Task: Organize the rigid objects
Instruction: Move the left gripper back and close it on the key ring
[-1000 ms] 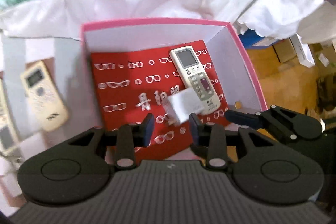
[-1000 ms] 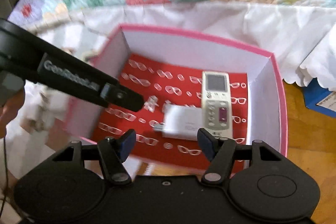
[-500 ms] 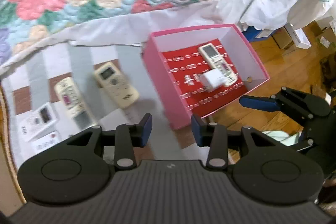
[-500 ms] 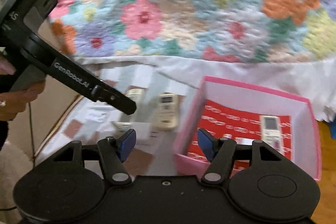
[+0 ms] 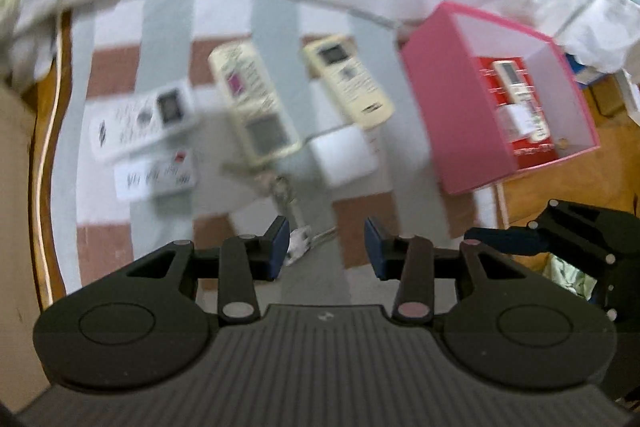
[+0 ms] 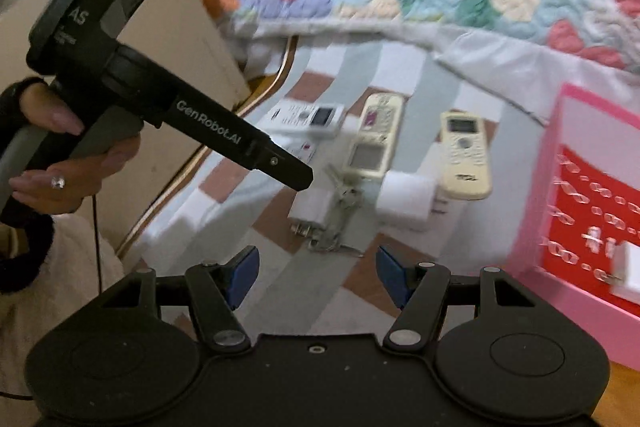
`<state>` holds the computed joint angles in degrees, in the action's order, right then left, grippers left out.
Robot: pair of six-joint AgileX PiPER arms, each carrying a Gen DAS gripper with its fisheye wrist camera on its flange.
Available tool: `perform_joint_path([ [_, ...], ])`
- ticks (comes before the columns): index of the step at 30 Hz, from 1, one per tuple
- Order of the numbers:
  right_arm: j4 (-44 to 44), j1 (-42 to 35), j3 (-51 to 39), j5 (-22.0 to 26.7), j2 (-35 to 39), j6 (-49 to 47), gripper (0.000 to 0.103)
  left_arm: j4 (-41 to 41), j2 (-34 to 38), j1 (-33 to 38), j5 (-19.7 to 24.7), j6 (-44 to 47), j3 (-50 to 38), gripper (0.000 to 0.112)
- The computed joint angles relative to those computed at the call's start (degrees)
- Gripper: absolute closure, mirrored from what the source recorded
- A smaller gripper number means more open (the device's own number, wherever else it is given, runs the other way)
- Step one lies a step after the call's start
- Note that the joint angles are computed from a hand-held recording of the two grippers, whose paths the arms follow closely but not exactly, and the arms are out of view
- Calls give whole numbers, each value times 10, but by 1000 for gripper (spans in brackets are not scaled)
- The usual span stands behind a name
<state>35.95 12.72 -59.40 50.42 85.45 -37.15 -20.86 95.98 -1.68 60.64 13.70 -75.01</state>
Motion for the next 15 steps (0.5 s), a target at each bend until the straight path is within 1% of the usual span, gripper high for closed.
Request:
perform_joint_path([
  [3, -3, 37, 17, -53, 27, -19, 34, -9, 3, 22, -20, -4, 41, 72],
  [6, -36, 79, 23, -97, 50, -28, 34, -7, 6, 28, -56, -20, 88, 72],
  [9, -59, 122, 36, -149, 71, -60, 34, -42, 22, 42, -76, -8, 121, 74],
  [11, -59, 140, 45, -183, 89, -89, 34, -37, 31, 37, -103, -29, 139, 74],
  [13, -58, 156, 57, -234, 106, -104, 34, -34, 43, 32, -131, -46, 152, 74],
  [15, -48, 161, 56, -259, 129, -114, 34, -46, 57, 34, -148, -50, 158, 74],
])
